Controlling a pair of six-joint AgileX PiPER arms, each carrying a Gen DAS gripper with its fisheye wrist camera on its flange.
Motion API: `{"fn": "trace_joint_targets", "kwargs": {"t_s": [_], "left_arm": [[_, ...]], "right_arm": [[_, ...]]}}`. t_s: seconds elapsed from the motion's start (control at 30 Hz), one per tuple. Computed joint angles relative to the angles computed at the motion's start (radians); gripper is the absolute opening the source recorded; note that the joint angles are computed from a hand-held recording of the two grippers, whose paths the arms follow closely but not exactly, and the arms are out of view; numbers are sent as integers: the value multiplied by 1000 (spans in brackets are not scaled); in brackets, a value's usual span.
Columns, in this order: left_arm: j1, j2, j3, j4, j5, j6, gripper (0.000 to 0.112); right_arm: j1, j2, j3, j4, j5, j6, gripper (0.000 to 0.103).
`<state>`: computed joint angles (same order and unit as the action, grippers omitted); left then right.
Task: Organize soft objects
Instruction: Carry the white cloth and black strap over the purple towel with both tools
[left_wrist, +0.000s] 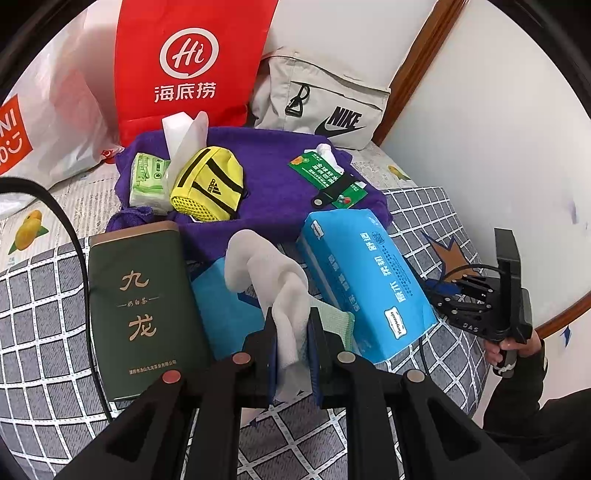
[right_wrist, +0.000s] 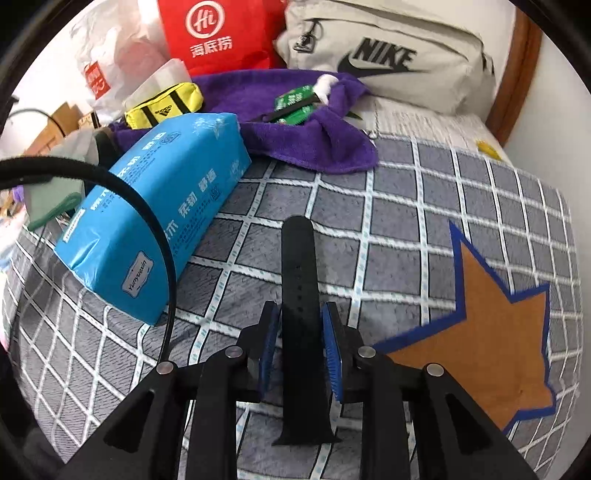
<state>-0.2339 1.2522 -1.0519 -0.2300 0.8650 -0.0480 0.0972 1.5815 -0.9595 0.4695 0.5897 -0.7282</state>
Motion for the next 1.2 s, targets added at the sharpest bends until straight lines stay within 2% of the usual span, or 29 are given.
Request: {"fn": "trace_joint_targets", "kwargs": {"t_s": [0.1, 0.57, 0.73, 0.83, 1.2], "left_arm": [[-7, 5, -4, 0, -5, -2, 14], [24, -13, -24, -16, -21, -3, 14], [22, -12, -59, 10, -13, -22, 14], [21, -4, -85, 29, -3, -38, 14], [50, 82, -218, 30, 16, -26, 14]], "right_arm": [[24, 9, -1, -10, -34, -11, 21], [-17, -36, -88, 108, 73, -61, 20], [-22, -39, -163, 159, 116, -82, 20], [3, -31, -210, 144, 113, -60, 20], [66, 92, -458, 165, 172, 10, 20]]}}
